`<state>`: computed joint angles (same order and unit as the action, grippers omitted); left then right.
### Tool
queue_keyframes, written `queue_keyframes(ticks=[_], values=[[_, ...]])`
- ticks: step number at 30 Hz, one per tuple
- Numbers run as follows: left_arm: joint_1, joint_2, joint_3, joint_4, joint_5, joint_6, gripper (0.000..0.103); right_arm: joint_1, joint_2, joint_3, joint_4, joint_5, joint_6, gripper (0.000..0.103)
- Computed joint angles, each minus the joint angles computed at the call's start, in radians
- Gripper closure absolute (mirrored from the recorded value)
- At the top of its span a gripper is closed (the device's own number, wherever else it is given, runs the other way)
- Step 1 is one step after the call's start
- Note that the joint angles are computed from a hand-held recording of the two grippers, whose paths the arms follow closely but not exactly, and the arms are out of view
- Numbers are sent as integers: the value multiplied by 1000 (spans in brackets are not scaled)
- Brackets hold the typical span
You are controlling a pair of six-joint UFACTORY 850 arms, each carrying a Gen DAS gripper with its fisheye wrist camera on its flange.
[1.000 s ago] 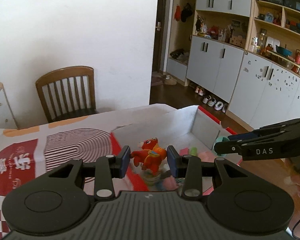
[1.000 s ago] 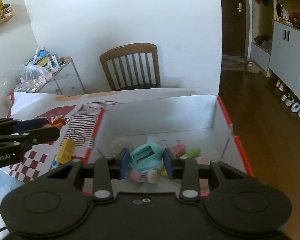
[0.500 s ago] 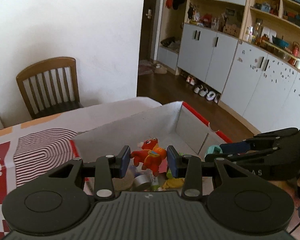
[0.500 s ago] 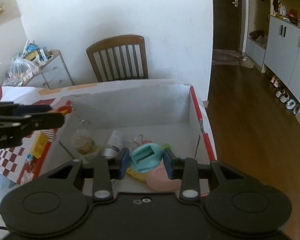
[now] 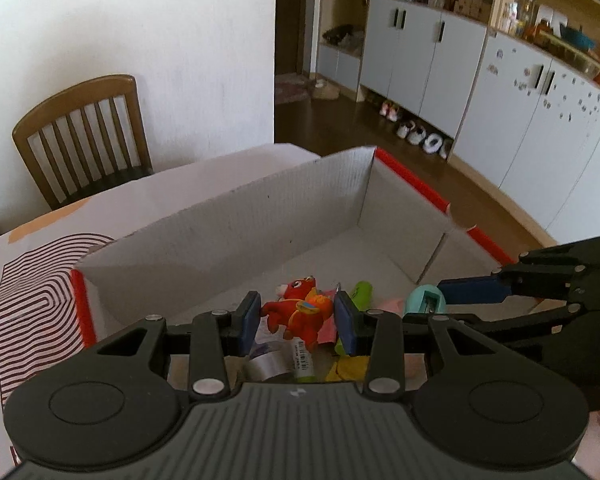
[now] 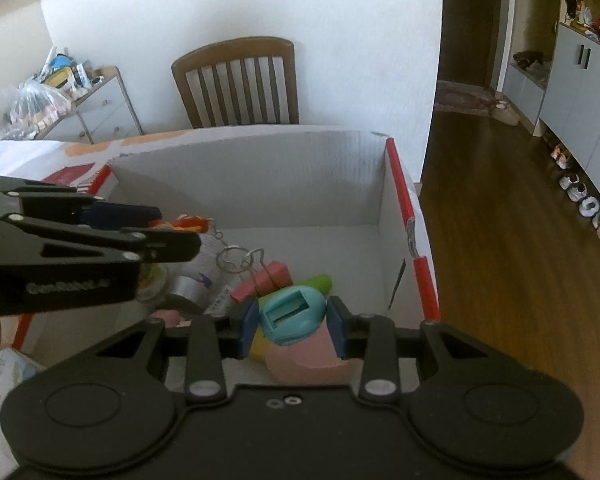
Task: Organize rigid objects
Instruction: 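Open left gripper to drop the dragon while right releases the teal keychain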
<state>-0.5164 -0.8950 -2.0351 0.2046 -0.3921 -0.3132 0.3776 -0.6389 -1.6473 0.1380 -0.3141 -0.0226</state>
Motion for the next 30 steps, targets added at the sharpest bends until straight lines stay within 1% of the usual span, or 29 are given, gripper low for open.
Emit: queue_keyframes(ticks=[4, 6, 10, 14, 16, 21, 26, 30], values=[[-6, -53, -74, 12, -65, 3, 64, 1, -29, -33, -14, -35, -5, 67], [-5, -78, -110, -6, -102, 20, 64, 3, -45, -53, -18, -53, -6, 67], [-8, -107, -153, -11, -146, 41, 64, 6, -57, -67, -25, -68, -19, 67], [-11, -128, -180, 10, -170, 28, 64, 7, -64, -79, -44, -79, -25, 67], [-11, -140, -201, -3, -190, 36, 64, 9, -65, -80, -63, -85, -9, 68], [-9, -176, -266, -33, -254, 63, 64, 9, -77, -95, -75, -112, 11, 65], [-7, -177, -271, -50, -268, 82, 63, 6, -76, -97, -66, -123, 11, 60], [-5, -161, -248, -63, -258, 76, 62, 4, -62, -81, -35, -117, -22, 56]])
